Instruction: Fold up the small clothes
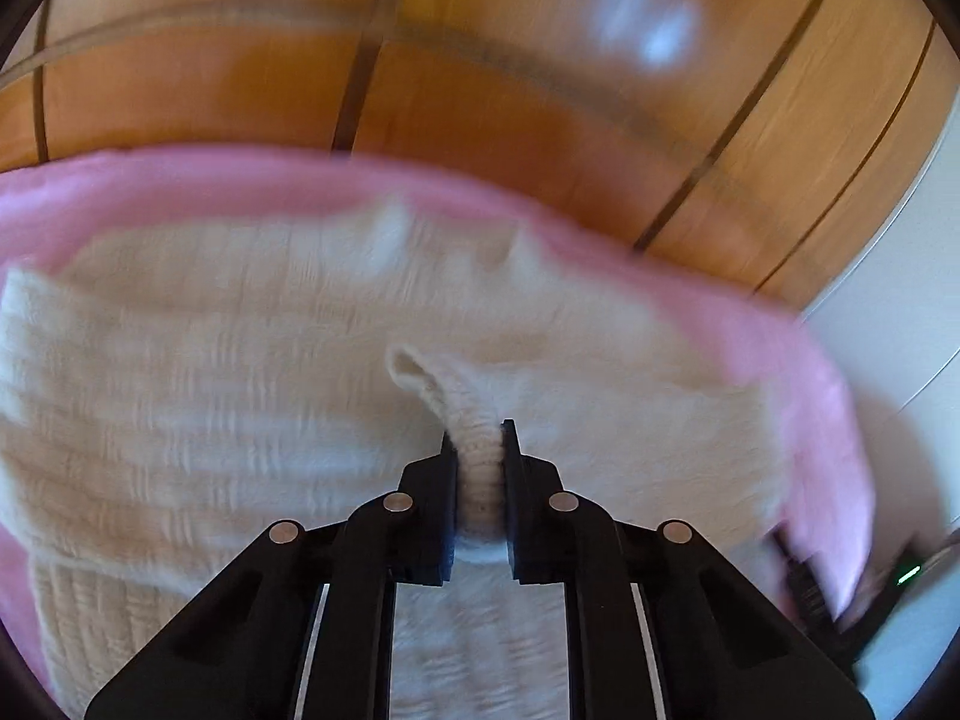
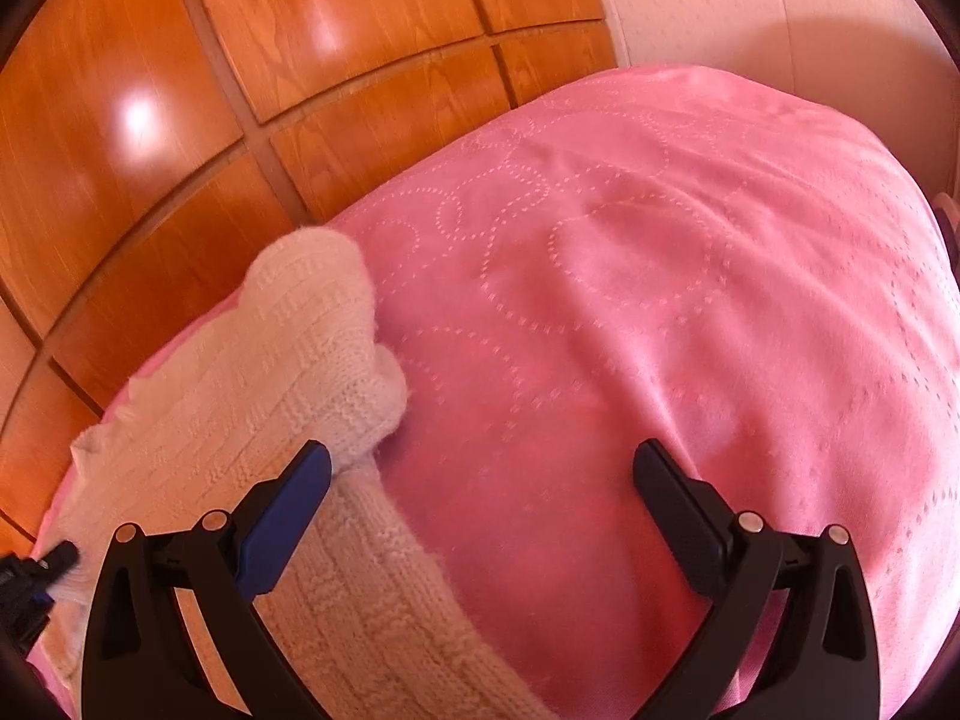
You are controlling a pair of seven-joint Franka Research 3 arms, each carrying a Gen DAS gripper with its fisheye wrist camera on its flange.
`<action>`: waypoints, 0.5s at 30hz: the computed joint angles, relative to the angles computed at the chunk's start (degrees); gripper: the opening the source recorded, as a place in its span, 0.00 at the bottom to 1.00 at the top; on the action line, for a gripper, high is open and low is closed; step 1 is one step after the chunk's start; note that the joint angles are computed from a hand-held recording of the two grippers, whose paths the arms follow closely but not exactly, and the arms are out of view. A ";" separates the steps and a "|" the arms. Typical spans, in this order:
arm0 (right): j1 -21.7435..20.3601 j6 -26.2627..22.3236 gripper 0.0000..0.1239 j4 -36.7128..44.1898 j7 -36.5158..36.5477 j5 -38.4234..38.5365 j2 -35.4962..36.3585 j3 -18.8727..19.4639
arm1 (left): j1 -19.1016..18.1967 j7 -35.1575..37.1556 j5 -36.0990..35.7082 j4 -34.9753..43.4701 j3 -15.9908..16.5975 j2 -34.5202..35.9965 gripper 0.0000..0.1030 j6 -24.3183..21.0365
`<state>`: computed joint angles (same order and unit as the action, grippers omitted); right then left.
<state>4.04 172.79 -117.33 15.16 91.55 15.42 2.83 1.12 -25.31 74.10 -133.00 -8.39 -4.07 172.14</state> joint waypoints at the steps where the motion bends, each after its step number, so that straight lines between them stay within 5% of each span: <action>1: -0.27 -0.41 0.81 0.31 -0.88 1.43 0.17 0.04 | 0.90 -6.89 6.25 0.12 -0.01 -1.50 0.08 0.20; 4: -0.42 -1.48 0.81 0.28 -0.56 1.86 0.05 -0.32 | 2.24 -13.86 12.42 -2.35 0.35 -6.72 0.00 -2.51; 8: -0.33 -1.54 0.81 0.02 0.26 0.89 -0.15 -0.43 | 3.01 -9.04 7.70 -7.82 0.77 -10.04 0.00 -6.18; 12: -0.28 -1.30 0.82 0.04 0.60 0.34 -0.03 -0.39 | 4.74 -12.62 10.73 -7.40 2.24 -5.73 0.01 5.52; 14: -0.37 -1.30 0.82 0.09 0.42 0.47 0.06 -0.32 | 4.48 -8.92 7.88 -5.69 1.95 -2.87 0.30 7.55; 15: -0.44 -1.39 0.82 0.08 0.33 0.57 0.04 -0.30 | 4.00 -5.79 4.60 -4.81 1.67 -1.27 0.55 7.43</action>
